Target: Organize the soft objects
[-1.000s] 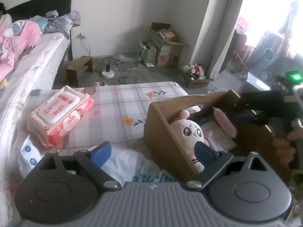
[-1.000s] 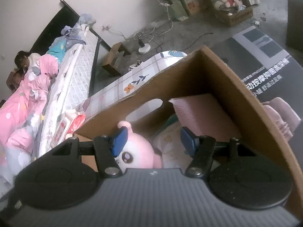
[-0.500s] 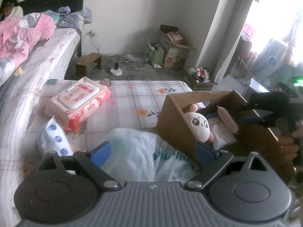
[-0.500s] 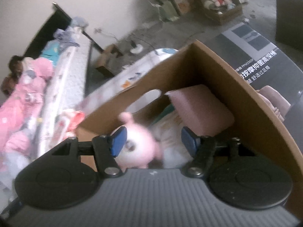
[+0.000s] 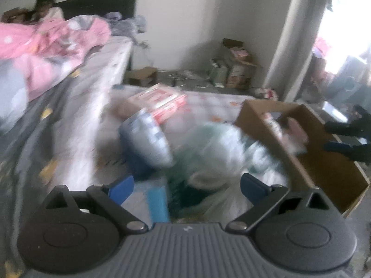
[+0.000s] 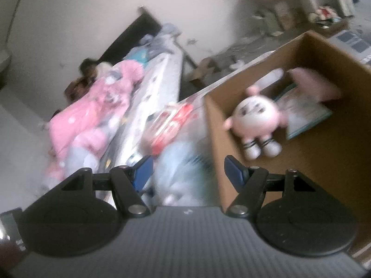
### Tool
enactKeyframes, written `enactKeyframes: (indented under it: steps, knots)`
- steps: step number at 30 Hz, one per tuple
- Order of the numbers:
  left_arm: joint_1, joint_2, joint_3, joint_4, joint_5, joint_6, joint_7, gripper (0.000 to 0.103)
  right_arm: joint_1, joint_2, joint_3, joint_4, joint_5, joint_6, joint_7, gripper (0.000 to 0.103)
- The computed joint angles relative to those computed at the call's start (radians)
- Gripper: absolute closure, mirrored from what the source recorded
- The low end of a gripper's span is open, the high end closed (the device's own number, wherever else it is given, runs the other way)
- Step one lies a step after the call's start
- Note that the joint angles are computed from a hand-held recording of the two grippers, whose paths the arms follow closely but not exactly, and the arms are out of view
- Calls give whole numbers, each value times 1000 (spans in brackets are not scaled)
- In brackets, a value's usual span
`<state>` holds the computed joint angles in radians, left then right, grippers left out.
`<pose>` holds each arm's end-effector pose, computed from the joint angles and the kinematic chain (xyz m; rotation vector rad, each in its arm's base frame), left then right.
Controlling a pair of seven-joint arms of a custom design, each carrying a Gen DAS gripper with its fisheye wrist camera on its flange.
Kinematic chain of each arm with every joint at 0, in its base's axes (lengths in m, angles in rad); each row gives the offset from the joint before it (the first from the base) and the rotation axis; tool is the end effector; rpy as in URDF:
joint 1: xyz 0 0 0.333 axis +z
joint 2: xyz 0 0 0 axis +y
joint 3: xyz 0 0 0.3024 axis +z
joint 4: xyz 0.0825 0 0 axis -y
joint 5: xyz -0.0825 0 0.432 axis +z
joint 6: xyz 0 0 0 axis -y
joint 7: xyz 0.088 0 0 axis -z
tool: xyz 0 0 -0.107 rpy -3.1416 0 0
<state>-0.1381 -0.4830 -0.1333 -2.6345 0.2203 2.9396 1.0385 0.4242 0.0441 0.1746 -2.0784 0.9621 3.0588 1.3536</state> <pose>0.4555 -0.1418 0.4539 -1.8430 1.7486 -0.8659 0.5553 0.2994 0.4539 -1.4438 1.6166 -0.0494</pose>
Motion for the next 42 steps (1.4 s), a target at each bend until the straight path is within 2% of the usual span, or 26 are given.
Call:
enactKeyframes:
  steps: [2, 5, 8, 10, 14, 17, 20, 22, 24, 26, 28, 31, 33, 35, 38, 41, 42]
  knots:
    - [24, -61, -22, -58, 11, -20, -39, 4, 21, 3, 24, -4, 15, 23, -35, 35]
    - [14, -143, -13, -145, 11, -31, -55, 4, 50, 26, 59, 15, 58, 28, -117, 35]
    - [17, -199, -16, -213, 13, -34, -77, 4, 72, 65, 84, 49, 61, 8, -156, 35]
    - [40, -231, -40, -256, 25, -17, -113, 4, 81, 102, 99, 81, 61, -21, -160, 35]
    - [116, -242, -129, -283, 112, -10, -164, 4, 82, 176, 120, 151, 58, -99, -167, 35]
    - [207, -220, -206, -267, 227, 10, -177, 4, 84, 241, 130, 216, 20, -155, -151, 36]
    - [295, -178, -250, -239, 362, 57, -136, 4, 83, 298, 133, 273, -25, -209, -109, 37]
    - [343, -136, -269, -198, 437, 61, -101, 4, 74, 331, 149, 305, -22, -241, -101, 37]
    - [364, -87, -246, -160, 495, 78, -50, 4, 74, 365, 154, 333, -35, -257, -93, 38]
    - [350, -34, -191, -124, 526, 84, 31, 4, 75, 392, 161, 353, -44, -262, -80, 39]
    - [368, 7, -174, -92, 561, 95, 76, 4, 63, 418, 176, 374, -22, -270, -72, 41]
    - [414, 56, -178, -51, 610, 115, 78, 4, 33, 457, 206, 404, 43, -285, -81, 45]
    - [407, 93, -150, -22, 600, 118, 82, 6, 35, 480, 212, 425, 51, -292, -83, 47]
    - [338, 136, -71, 3, 524, 121, 129, 10, 47, 506, 209, 450, 35, -301, -73, 47]
    - [152, 201, 104, 45, 295, 115, 314, 17, 63, 560, 213, 504, 17, -308, -52, 48]
    - [-15, 264, 234, 98, 52, 86, 535, 17, 92, 614, 203, 562, -30, -295, -9, 48]
    - [-40, 285, 249, 119, 0, 65, 577, 17, 103, 628, 199, 578, -51, -283, 1, 50]
